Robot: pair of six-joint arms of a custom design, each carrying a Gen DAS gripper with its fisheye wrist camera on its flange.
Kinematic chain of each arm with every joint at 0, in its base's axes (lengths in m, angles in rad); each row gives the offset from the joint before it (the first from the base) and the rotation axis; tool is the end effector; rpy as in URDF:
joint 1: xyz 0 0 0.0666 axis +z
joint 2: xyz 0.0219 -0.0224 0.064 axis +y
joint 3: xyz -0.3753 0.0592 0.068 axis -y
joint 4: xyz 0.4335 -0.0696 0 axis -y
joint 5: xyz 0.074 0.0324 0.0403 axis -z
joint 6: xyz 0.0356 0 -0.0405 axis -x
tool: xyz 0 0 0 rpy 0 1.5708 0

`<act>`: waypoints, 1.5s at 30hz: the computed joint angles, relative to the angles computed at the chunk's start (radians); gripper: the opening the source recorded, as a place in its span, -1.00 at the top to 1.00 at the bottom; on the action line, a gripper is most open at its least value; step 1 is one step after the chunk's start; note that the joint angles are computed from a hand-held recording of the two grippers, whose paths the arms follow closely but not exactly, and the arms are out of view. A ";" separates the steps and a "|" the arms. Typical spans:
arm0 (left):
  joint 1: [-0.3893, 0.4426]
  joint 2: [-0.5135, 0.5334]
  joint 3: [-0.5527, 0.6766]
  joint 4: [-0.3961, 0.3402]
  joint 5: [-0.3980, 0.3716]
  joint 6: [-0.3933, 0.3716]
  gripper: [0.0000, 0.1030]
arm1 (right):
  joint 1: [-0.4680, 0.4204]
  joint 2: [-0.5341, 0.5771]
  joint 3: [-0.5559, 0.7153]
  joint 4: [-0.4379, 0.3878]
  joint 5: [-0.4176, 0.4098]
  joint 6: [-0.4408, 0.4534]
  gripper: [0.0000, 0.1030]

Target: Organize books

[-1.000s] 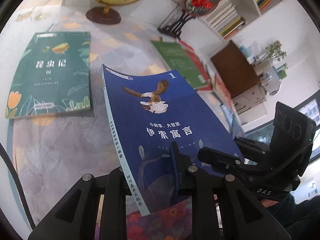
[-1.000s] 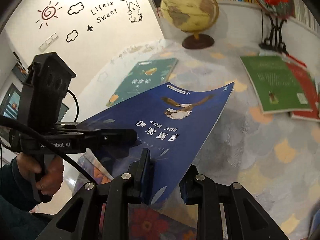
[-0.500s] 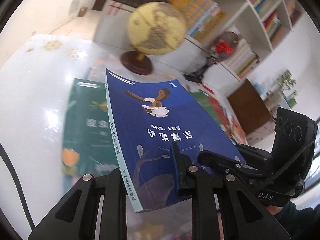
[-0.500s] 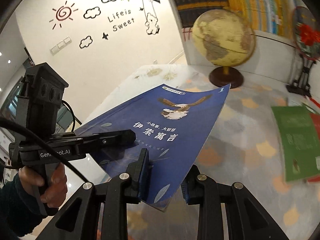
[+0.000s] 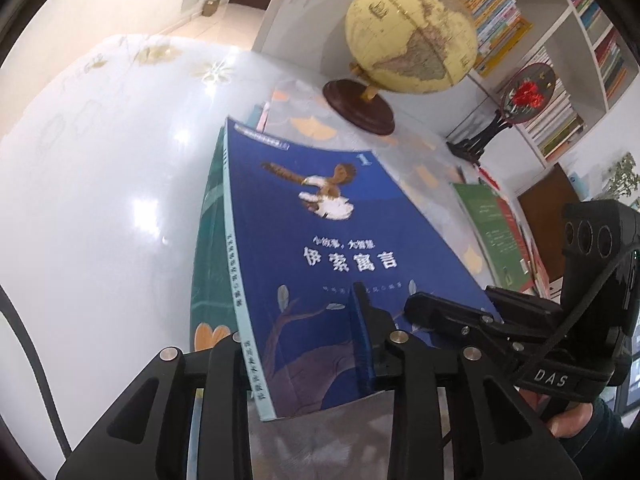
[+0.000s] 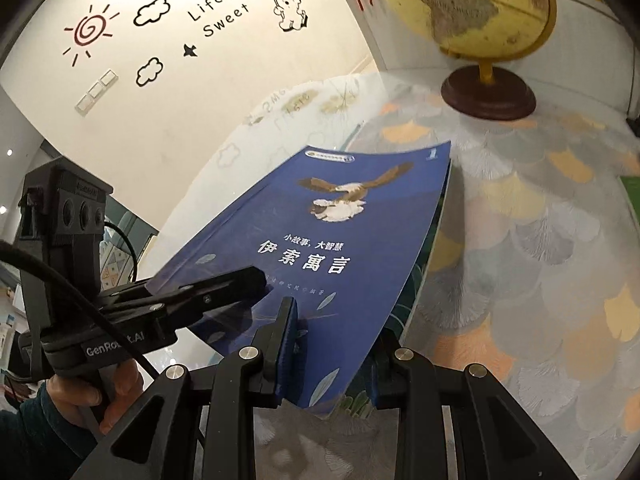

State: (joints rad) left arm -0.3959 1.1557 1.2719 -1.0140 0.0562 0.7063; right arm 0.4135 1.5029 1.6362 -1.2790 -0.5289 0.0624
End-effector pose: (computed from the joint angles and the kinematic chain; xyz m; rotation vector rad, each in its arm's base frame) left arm 0.3972 -0.1686 0.4659 -0.3689 2.5195 -0.5274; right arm 0.4846 0.2318 0.4718 -0.7903 2.5885 0.8222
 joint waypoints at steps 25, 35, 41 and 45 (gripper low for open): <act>-0.150 0.068 0.114 -0.334 -0.320 0.026 0.27 | -0.012 -0.004 -0.037 -0.087 0.094 -0.030 0.30; -0.273 0.192 0.294 -0.281 -0.297 0.008 0.25 | -0.211 -0.182 -0.142 -0.126 0.044 -0.004 0.06; -0.357 0.382 0.501 -0.277 -0.251 0.020 0.25 | -0.420 -0.182 -0.102 -0.233 -0.040 0.087 0.06; -0.393 0.531 0.671 -0.276 -0.180 0.027 0.25 | -0.557 -0.135 -0.028 -0.291 -0.060 0.141 0.05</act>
State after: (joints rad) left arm -0.7887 1.6867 1.9433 -1.2901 -0.1240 0.7334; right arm -0.1434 1.3679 1.6082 -1.5704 -0.5884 0.2031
